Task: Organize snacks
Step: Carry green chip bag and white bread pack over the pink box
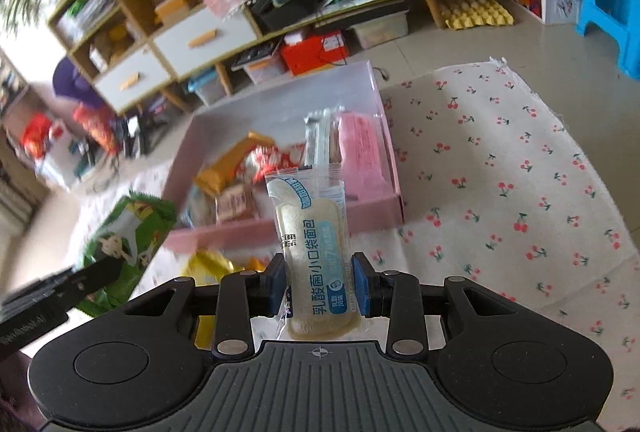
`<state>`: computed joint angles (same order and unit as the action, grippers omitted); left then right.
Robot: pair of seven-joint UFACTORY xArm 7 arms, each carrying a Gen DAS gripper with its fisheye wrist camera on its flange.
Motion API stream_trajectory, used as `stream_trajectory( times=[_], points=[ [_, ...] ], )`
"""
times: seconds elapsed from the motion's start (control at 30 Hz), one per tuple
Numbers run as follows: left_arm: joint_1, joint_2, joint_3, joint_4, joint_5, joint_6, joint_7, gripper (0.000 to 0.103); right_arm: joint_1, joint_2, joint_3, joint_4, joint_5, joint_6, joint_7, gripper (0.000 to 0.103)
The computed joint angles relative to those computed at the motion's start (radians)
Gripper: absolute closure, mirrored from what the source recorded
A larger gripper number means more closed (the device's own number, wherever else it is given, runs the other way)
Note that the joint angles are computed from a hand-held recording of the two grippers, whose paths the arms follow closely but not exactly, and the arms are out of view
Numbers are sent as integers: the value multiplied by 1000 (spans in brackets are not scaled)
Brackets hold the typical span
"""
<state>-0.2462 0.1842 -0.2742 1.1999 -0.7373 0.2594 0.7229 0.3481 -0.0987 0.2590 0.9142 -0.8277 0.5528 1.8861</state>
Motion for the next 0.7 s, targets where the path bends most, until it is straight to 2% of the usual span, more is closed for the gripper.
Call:
stream_trajectory(
  times=[0.13,0.33,0.5,0.63,0.7],
  points=[
    [-15,69,10,53,77,-47,-63,60,-19,11,-10,7,-64,-37,74,70],
    [-14,171,14,162,226,-50,-217,60,-51,27,-41,6,-129,-101,170,70],
    [29,227,-50,216,267,-62,-226,60,-78,63,-71,24,-227,-160,276,70],
    [-16,270,-13,256,364,-74,-295,60,-81,108,-100,56,-338,-203,379,70],
    [-13,286,-24,272,393,-83,-306,60,-79,131,-119,75,-381,-228,419,70]
  ],
)
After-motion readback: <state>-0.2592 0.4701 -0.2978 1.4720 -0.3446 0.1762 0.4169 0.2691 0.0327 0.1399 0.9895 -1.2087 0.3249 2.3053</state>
